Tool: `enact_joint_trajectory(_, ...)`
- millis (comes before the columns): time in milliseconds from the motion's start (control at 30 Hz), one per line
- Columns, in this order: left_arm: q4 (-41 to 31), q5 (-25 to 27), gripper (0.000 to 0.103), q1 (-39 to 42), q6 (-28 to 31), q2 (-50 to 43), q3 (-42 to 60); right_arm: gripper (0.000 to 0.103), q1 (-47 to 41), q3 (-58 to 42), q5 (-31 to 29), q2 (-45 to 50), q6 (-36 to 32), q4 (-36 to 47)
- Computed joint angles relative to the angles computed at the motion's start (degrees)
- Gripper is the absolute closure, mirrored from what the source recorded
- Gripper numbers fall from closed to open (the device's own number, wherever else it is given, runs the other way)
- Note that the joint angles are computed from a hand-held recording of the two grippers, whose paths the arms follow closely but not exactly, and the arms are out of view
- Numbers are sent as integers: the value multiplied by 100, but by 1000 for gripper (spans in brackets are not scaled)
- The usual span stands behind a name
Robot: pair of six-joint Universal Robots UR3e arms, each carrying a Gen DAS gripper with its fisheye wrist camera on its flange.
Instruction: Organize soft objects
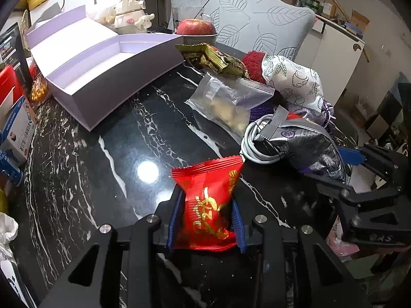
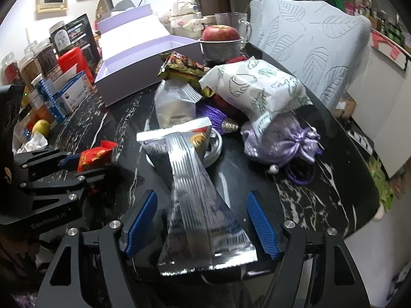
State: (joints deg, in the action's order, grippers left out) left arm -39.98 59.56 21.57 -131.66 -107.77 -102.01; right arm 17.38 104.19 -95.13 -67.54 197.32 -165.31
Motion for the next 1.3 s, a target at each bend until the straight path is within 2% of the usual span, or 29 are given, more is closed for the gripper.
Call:
enact_joint_trajectory(33,-24,-46,69,21,10,-13,14,56,20,-32,-29,19,-25,6)
enact_joint_trajectory(133,-87,-137,69,70,33,-46,52,62,39,-21,-45,25,-13,-36)
enact_joint_trajectory(333,-750,-295,71,216,297,82,151,64,-41,291,317,-209,-31,-152)
enact_joint_trajectory(767,-1759,-925,71,849,881,898,-139,68,290,568,538,-643,55,-490)
enact_joint_trajectory(1067,-2227,-1562,71,1315,1011,1430,126,69,489,44,435,-817,-507,-472)
enact_joint_trajectory(1100,-2303,-1690,71,1375,1042,1497,208,73,505,-80,405,-807,-600,-472)
enact_joint_trajectory(1133,-2350,-1792,71,1420,1051,1532,294,84,529,-201,384,-789,-675,-494)
enact_joint_trajectory(1200,-2356,-1975,71,1485,1013,1597,411,85,510,-388,413,-778,-787,-629)
enact_joint_trajectory(1233,-2246,-2082,71,1497,882,1603,472,97,507,-541,405,-712,-788,-669)
enact_joint_trajectory(1267,-1962,-2081,71,1460,612,1581,454,102,556,-835,268,-470,-680,-769)
enact_joint_trajectory(1300,-1674,-2059,71,1387,341,1467,513,102,570,-1043,241,-228,-686,-904)
